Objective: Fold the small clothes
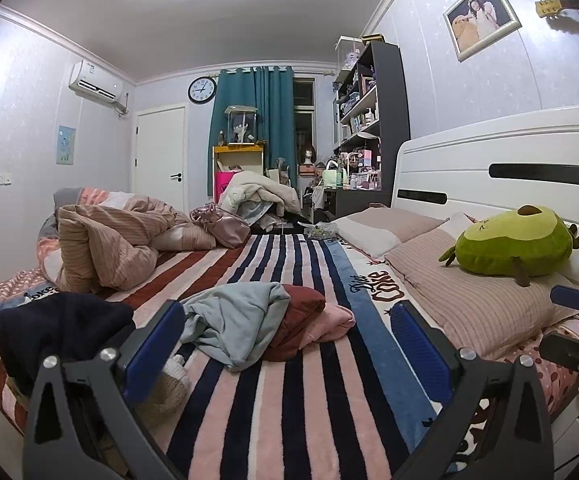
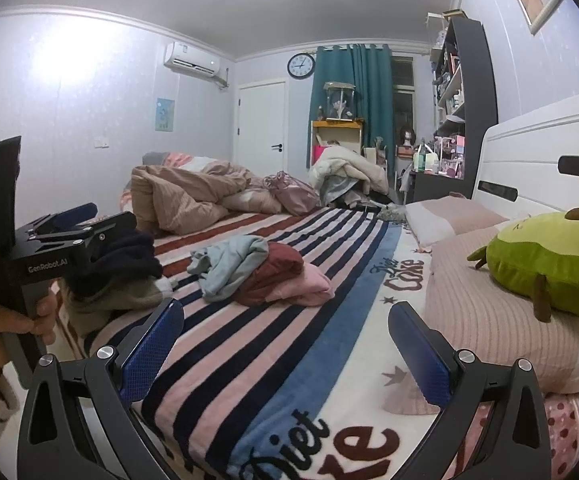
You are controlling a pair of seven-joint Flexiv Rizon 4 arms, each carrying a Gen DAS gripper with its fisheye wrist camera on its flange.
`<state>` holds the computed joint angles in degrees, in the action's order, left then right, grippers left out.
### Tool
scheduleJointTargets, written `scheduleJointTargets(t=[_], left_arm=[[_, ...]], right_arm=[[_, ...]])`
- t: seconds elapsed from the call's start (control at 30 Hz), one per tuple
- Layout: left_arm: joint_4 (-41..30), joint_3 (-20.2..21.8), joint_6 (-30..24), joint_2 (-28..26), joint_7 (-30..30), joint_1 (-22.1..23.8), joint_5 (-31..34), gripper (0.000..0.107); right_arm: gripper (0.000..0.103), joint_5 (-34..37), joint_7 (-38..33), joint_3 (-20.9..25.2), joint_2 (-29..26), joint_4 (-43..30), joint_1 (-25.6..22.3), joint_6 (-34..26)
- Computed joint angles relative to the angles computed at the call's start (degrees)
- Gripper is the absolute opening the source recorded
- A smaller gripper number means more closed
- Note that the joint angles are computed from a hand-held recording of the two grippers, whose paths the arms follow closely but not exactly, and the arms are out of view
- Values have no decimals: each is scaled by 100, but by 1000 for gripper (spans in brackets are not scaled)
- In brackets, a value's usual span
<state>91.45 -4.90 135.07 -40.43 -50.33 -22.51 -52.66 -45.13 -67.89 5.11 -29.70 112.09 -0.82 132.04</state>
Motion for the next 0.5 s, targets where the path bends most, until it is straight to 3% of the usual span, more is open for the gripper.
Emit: scheduleJointTargets(t=[0.5], left_arm=[[-22,-26,75,-14,58,-18,-11,102]], right_arm=[[102,124,-3,26,34,52,51,-19]])
